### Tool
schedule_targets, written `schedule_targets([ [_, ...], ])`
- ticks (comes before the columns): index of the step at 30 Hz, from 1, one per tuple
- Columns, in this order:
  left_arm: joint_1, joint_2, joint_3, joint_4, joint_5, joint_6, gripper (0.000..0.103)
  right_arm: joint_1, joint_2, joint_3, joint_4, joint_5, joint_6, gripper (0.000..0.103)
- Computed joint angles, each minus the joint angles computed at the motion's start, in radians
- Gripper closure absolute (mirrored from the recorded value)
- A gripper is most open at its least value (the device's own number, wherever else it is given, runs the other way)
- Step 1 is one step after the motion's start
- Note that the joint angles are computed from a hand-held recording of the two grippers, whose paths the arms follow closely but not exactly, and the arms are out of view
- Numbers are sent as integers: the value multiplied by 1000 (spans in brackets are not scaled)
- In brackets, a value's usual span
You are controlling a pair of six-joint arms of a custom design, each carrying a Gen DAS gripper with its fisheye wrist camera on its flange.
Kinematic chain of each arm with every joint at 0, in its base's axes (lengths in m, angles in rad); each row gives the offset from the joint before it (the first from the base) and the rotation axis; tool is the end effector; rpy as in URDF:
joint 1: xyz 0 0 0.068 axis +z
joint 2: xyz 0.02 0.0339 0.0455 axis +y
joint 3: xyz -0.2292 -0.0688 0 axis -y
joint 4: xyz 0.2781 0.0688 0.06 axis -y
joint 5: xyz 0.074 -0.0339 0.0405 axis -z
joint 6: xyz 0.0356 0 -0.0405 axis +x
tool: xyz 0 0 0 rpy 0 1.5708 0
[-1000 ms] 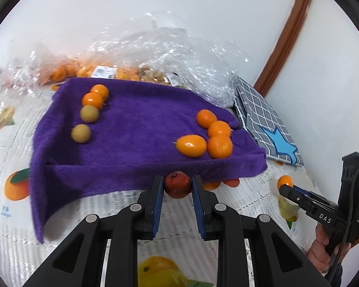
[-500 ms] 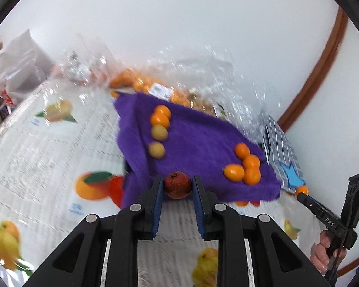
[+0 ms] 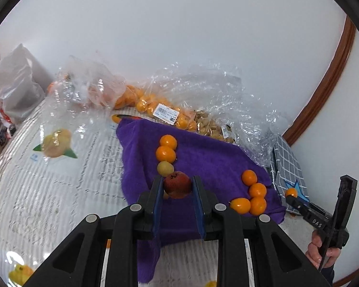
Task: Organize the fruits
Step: 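Carry the orange and the red fruit over the purple towel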
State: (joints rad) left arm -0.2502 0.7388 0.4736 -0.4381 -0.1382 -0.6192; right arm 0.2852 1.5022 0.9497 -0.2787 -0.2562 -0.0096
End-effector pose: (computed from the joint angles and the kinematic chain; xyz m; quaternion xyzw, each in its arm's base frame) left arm 0.2124 -0.0492 0.1822 -0.1946 0.8845 -0.1197 0.4067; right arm 0.3291 0.1059 0.1672 -0.1815 0.9080 0.1672 0.3387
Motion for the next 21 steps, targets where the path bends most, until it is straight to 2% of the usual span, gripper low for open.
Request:
schedule_targets([
  [5,-26,222,74,107,19,17,80,31,141,65,10,10,-4,69],
  [11,-54,501,195,189,52,7,80,57,195,86,11,32,-24,69],
  [18,-74,700,329,167,44,-21,80,70,212,97,8,51,-34,69],
  [21,-73,736,356,159,54,-28,80,74,209,96,1,62,-45,69],
])
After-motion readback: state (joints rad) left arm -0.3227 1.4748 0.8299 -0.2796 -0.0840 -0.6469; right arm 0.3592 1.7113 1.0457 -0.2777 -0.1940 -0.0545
